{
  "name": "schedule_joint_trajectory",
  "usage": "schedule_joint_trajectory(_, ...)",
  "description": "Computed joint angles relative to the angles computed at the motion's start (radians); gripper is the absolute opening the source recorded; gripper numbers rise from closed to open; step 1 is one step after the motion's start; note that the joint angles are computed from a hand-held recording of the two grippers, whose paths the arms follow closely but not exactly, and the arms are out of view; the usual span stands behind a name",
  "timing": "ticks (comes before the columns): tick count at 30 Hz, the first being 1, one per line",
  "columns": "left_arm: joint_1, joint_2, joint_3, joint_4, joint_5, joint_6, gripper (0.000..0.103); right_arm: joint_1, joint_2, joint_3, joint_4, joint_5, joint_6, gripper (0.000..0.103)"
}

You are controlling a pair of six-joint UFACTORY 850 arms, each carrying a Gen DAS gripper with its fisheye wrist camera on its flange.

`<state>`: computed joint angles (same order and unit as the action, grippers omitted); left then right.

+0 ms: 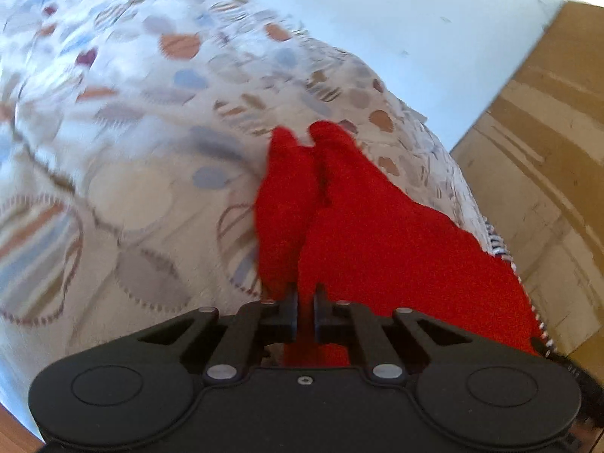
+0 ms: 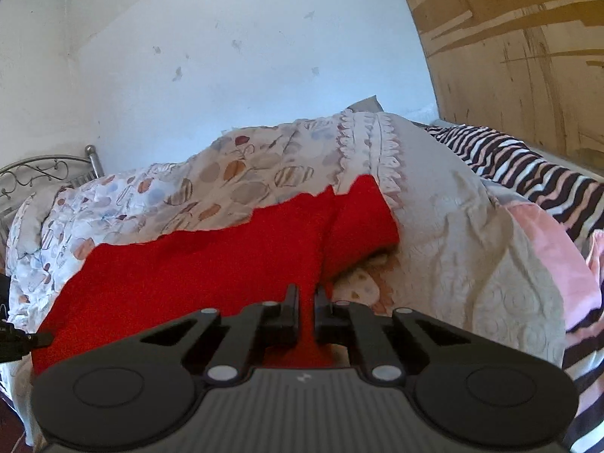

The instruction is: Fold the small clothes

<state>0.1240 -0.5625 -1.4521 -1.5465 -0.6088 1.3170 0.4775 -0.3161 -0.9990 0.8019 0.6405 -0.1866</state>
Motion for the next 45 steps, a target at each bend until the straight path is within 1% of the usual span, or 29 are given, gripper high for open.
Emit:
schedule_joint_trajectory(3,0.005,-0.008,0.0,-0.015,-0.014,-0.011,0.007,0.007,-0.003,0.006,0.02,0.012,-0.004,0.008)
schedule_joint_trajectory(6,0.004,-0.013,-0.005,-0.01,-0.015,-0.01,0.007,0.024,-0.013,-0.001,0.08,0.035,-0.076,0.008)
schedule_joint_trajectory(9,0.009,-0.017,-0.015,0.003,-0.038,-0.024,0.008,0.04,-0.024,-0.01,0.125,0.057,-0.147,0.008)
schedule_joint_trajectory(10,0.01,-0.014,-0.011,-0.001,-0.042,-0.01,0.01,0.044,-0.026,-0.014,0.14,0.061,-0.174,0.009)
schedule_joint_trajectory(12,0.011,-0.01,-0.014,0.02,-0.052,-0.018,0.016,0.045,-0.021,-0.012,0.134,0.06,-0.167,0.011)
schedule_joint_trajectory(13,0.011,-0.005,-0.011,0.026,-0.046,-0.019,0.022,0.045,-0.018,-0.011,0.13,0.057,-0.155,0.014)
schedule_joint_trajectory(14,0.01,0.002,-0.007,0.031,-0.035,-0.018,0.029,0.045,-0.015,-0.008,0.125,0.058,-0.142,0.02)
schedule_joint_trajectory(15,0.01,0.008,-0.004,0.041,-0.026,-0.021,0.031,0.046,-0.013,-0.006,0.13,0.058,-0.145,0.027)
schedule_joint_trajectory(16,0.009,0.017,0.001,0.056,-0.012,-0.025,0.036,0.049,-0.013,-0.005,0.145,0.063,-0.162,0.03)
schedule_joint_trajectory(17,0.006,0.026,0.004,0.068,0.005,-0.022,0.043,0.052,-0.013,-0.004,0.161,0.07,-0.181,0.037)
schedule_joint_trajectory(18,-0.001,0.043,0.018,0.073,0.039,0.001,0.048,0.055,-0.011,-0.003,0.177,0.076,-0.196,0.045)
schedule_joint_trajectory(19,-0.009,0.06,0.034,0.063,0.076,0.038,0.062,0.057,-0.009,-0.002,0.192,0.082,-0.207,0.049)
schedule_joint_trajectory(20,-0.013,0.075,0.048,0.048,0.102,0.073,0.076,0.059,-0.006,0.002,0.202,0.087,-0.213,0.055)
schedule_joint_trajectory(21,-0.018,0.091,0.066,0.019,0.126,0.117,0.081,0.062,-0.003,0.005,0.218,0.095,-0.222,0.062)
schedule_joint_trajectory(22,-0.021,0.107,0.086,-0.025,0.139,0.174,0.087,0.065,-0.001,0.006,0.232,0.101,-0.229,0.066)
schedule_joint_trajectory(23,-0.021,0.117,0.096,-0.042,0.142,0.199,0.09,0.067,0.001,0.01,0.244,0.105,-0.234,0.073)
schedule_joint_trajectory(24,-0.024,0.126,0.105,-0.047,0.152,0.21,0.096,0.07,0.005,0.014,0.257,0.11,-0.239,0.08)
schedule_joint_trajectory(25,-0.028,0.136,0.114,-0.043,0.177,0.207,0.102,0.074,0.009,0.019,0.274,0.119,-0.246,0.084)
schedule_joint_trajectory(26,-0.032,0.143,0.119,-0.036,0.199,0.2,0.102,0.08,0.014,0.024,0.292,0.13,-0.255,0.092)
schedule_joint_trajectory(27,-0.035,0.15,0.126,-0.027,0.218,0.19,0.102,0.084,0.019,0.029,0.301,0.139,-0.259,0.098)
schedule_joint_trajectory(29,-0.042,0.162,0.137,0.019,0.248,0.149,0.102,0.094,0.03,0.045,0.303,0.164,-0.252,0.103)
schedule_joint_trajectory(31,-0.053,0.174,0.149,0.093,0.278,0.095,0.102,0.11,0.034,0.054,0.312,0.201,-0.258,0.103)
schedule_joint_trajectory(32,-0.055,0.181,0.158,0.105,0.28,0.094,0.102,0.119,0.032,0.055,0.313,0.219,-0.268,0.103)
schedule_joint_trajectory(33,-0.053,0.185,0.166,0.104,0.27,0.101,0.102,0.126,0.031,0.058,0.306,0.237,-0.278,0.103)
schedule_joint_trajectory(36,-0.041,0.197,0.19,0.095,0.205,0.083,0.102,0.146,0.018,0.046,0.284,0.272,-0.326,0.103)
schedule_joint_trajectory(38,-0.035,0.203,0.207,0.083,0.177,0.06,0.102,0.156,0.008,0.029,0.268,0.271,-0.363,0.103)
schedule_joint_trajectory(42,-0.041,0.211,0.233,0.096,0.183,0.006,0.102,0.169,-0.02,-0.017,0.232,0.258,-0.412,0.103)
schedule_joint_trajectory(45,-0.043,0.214,0.242,0.119,0.189,-0.023,0.102,0.173,-0.043,-0.061,0.219,0.231,-0.437,0.103)
